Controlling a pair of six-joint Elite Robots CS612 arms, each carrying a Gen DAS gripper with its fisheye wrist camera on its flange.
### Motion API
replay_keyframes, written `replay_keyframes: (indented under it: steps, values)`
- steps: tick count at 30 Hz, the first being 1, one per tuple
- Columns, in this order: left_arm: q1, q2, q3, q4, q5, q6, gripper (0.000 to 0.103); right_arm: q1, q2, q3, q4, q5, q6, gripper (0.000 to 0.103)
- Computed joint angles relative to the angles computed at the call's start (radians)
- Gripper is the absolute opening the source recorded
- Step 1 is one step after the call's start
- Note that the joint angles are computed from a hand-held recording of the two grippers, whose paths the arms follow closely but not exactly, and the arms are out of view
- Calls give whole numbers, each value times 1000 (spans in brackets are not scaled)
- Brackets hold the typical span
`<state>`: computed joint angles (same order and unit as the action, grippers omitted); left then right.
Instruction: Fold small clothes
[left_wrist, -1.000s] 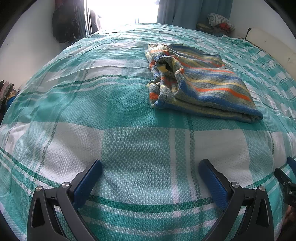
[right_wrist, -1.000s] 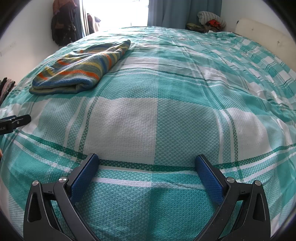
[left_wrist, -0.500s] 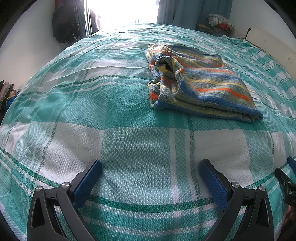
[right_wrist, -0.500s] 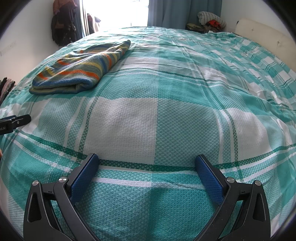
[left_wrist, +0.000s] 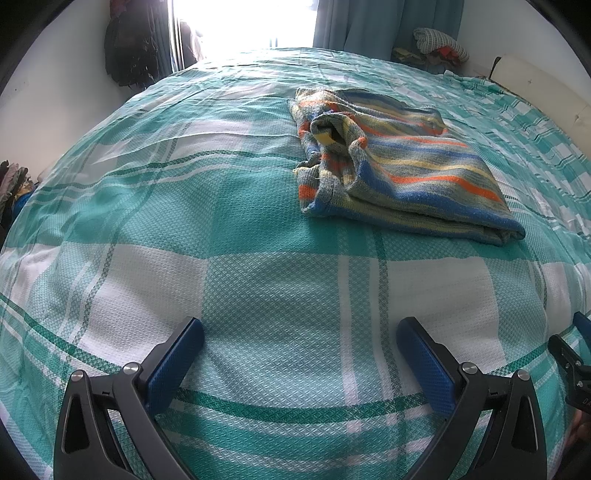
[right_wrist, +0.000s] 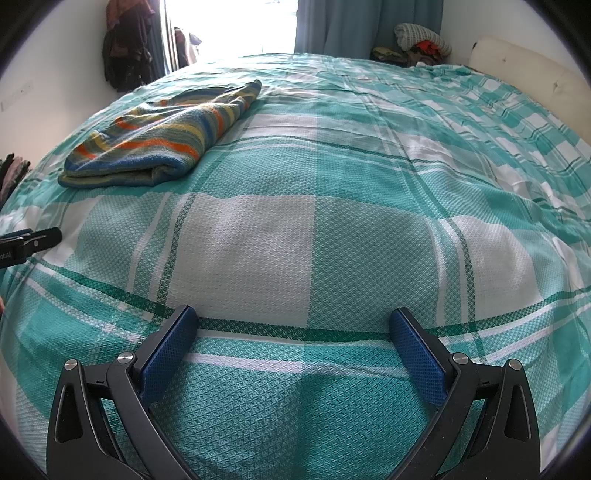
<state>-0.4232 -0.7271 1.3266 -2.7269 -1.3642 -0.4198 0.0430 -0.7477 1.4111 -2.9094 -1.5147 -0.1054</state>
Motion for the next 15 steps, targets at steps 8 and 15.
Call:
replay_keyframes:
  steps: [8,15]
  values:
    - [0,-1,0,0,1,1,103,2,-1,-2,7,-9,-8,102]
    - [0,-1,1,1,-2,0,103,1,-3,-10,36,-12,-9,102]
